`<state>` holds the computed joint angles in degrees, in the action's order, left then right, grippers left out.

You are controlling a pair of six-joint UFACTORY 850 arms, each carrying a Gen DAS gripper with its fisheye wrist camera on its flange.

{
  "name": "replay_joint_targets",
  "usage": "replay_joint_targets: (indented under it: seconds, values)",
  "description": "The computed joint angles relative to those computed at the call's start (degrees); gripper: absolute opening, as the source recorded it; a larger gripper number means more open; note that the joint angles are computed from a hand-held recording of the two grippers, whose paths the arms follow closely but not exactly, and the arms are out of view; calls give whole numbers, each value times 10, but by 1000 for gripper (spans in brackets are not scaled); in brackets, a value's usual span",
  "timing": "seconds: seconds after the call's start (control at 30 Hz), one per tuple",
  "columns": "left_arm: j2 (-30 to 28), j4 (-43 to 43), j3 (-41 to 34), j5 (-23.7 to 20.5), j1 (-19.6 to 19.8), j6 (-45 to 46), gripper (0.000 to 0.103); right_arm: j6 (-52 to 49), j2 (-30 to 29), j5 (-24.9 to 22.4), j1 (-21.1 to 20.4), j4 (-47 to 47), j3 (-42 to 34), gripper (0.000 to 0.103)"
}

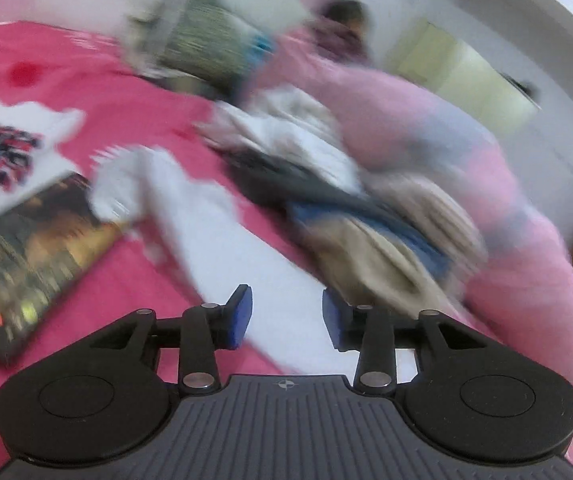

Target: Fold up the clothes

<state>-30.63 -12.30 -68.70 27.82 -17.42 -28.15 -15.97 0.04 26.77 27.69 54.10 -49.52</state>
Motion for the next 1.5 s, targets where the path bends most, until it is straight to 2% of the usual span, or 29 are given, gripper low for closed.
replay_joint_targets:
  seconds: [0.03,0.13,0.23,0.33,0.37,0.43,0.5,0.57,0.63,0.7,0.77,0.9,0.97,1.03,1.13,1.27,1.4,1.5]
  values:
    - [13,60,15,-5,-4,-32,40,-1,12,6,9,10,18,34]
    - [44,240,48,-23,-22,-134,41,86,33,23,28,-46,69,34]
    - [58,420,64,-38,-41,-259,41,208,9,15,36,-130,93,34]
    - [57,585,64,-69,-58,-419,41,269,-34,5,46,-152,95,34]
    - [58,618,67,-74,-62,-458,41,266,-41,17,55,-137,100,34]
    - [65,617,82,-80,-70,-464,41,270,-53,35,69,-116,109,34]
    - [76,554,101,-90,-81,-392,41,278,-64,49,78,-102,117,34]
    - [86,498,114,-105,-92,-312,41,263,-69,41,80,-79,125,34]
    - [96,471,120,-130,-103,-258,41,244,-76,24,80,-61,131,33]
    - [107,434,125,-156,-114,-194,41,214,-80,31,88,-52,138,33]
    - [118,425,130,-168,-118,-175,41,178,-75,36,95,-49,143,33]
    - [133,400,136,-157,-118,-164,41,184,-37,33,84,-71,171,34]
    - [131,361,128,-147,-121,-121,42,180,-8,53,81,-55,192,35]
    - [119,363,108,-140,-128,-109,42,166,28,89,82,-15,220,39]
    - [90,433,67,-137,-142,-167,42,96,75,146,90,90,252,39]
    - [42,581,4,-145,-164,-302,42,-129,103,257,103,288,258,39]
    - [0,707,-46,-156,-184,-410,42,-368,51,375,73,381,236,39]
    - [-24,798,-75,-161,-195,-493,42,-530,20,381,33,374,232,39]
